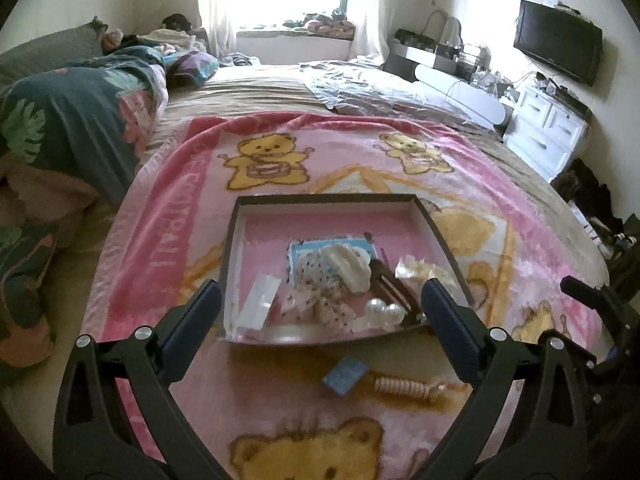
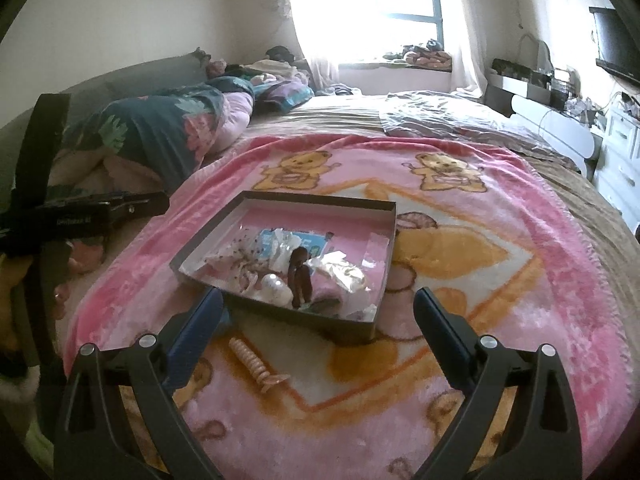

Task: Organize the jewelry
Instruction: 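Move both tools back toward the blue box and coiled hair tie, then grasp the blue box with left tool while right tool grasps coiled peach tie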

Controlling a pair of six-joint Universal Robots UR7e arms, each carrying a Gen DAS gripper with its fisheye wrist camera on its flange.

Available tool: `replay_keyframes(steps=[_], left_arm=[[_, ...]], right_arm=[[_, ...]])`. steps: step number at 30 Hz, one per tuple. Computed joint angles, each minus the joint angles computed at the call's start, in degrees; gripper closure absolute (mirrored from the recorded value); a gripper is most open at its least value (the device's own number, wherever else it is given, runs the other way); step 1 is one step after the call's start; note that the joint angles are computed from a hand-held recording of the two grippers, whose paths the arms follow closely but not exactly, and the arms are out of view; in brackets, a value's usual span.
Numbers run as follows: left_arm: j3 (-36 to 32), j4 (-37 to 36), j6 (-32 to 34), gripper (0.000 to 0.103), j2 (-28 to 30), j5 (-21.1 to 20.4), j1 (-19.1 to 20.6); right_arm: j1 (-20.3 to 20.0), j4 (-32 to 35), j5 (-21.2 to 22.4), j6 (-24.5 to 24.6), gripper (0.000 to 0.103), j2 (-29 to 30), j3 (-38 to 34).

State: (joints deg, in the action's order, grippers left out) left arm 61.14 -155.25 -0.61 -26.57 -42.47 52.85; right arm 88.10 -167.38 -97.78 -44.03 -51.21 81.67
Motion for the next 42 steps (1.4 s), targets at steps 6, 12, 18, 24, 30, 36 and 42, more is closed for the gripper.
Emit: replay_keyframes(steps=[6,12,18,24,30,36,42], left_arm=[[5.4,-0.7,-1.7,0.009,-2.3,0.7,-0.1],[9.6,-0.1,-4.7,0.009,-4.4,0.7,0.4],[12.5,1.5,-7.6,0.009,-5.9,0.0,1.5],[13.9,3.4,-8.8,0.01,-6.3,-0.5,2.3],[13.0,7.6,-9.2,0.01,-5.3,-1.6,3.0],[9.4,10.5,-7.1,0.011,-2.4,-2.8,3.6],[4.0,13.1,-5.2,0.016,1.3,-4.3,4.4]], right_arm=[[-0.1,-0.1,-0.6,-2.3,0.008,-0.8,2.5],[-0.1,1.2,-2.4,-4.5,0.008,-0.7,3.9],[0.1,5.5,-4.7,-6.4,0.008,0.9,3.1],[0.3,7.9,-6.5,-10.6,0.009,5.1,-0.2],[0.3,13.3,-9.9,-12.8,0.025,11.0,-6.7],[0.1,18.4,-9.9,-11.4,0.04,14.1,-11.2],[-1.1,21.5,-7.6,-7.9,0.086,13.2,-12.1]])
